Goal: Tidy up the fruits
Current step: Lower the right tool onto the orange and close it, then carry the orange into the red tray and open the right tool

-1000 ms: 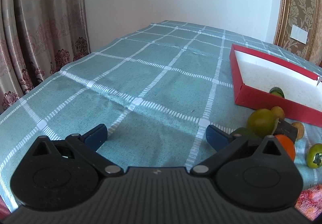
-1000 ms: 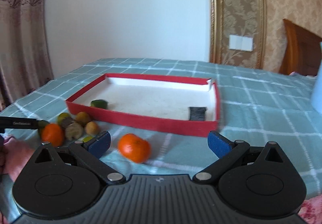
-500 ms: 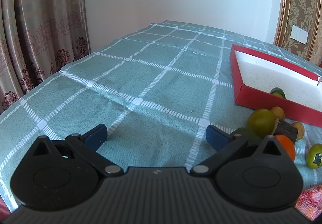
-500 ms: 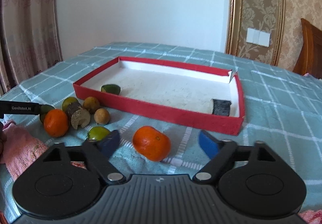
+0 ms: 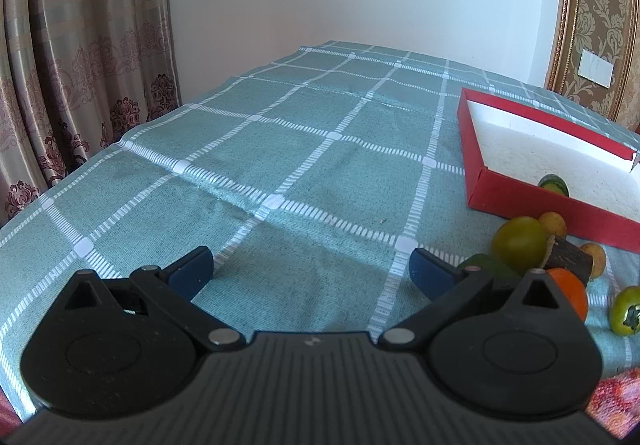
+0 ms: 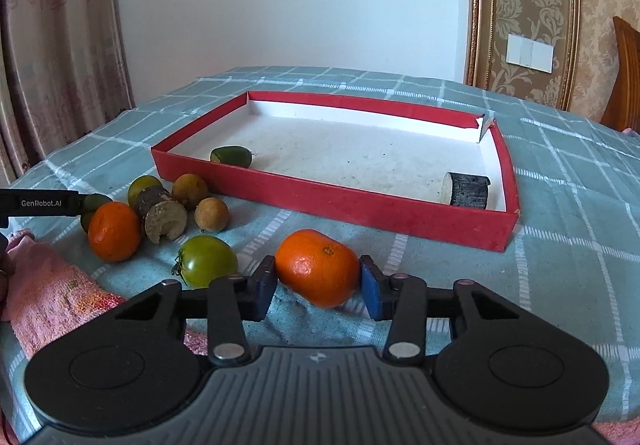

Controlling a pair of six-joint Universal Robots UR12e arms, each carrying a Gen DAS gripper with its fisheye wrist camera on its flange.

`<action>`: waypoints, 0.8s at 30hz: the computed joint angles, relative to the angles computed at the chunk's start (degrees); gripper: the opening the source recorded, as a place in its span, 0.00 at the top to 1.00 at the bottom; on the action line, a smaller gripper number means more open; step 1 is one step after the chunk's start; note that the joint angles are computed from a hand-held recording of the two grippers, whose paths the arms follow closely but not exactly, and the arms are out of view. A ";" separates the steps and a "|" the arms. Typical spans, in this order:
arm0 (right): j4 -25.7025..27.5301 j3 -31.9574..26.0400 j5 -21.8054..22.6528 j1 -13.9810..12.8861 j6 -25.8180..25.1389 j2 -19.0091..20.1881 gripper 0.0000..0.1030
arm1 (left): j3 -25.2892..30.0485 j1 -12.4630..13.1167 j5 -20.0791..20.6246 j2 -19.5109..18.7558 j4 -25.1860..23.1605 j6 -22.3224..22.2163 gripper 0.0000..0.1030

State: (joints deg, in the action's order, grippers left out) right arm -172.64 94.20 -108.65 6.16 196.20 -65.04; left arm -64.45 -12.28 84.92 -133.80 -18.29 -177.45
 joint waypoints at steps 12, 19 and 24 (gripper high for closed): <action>-3.72 -0.19 -2.50 -0.26 -0.22 -0.76 0.59 | 0.04 -0.02 0.07 -0.01 -0.05 0.00 0.00; -2.44 -3.38 -3.59 -1.32 -1.12 0.26 0.59 | 0.06 -0.02 0.07 -0.03 -0.05 0.00 0.00; -0.02 -5.89 -4.18 -2.17 -0.98 1.66 0.59 | 0.04 -0.03 0.09 -0.01 -0.07 0.01 0.00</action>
State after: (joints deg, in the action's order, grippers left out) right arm -172.66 88.31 -112.83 3.99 195.22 -63.38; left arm -64.41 -12.30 85.01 -133.81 -18.35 -177.44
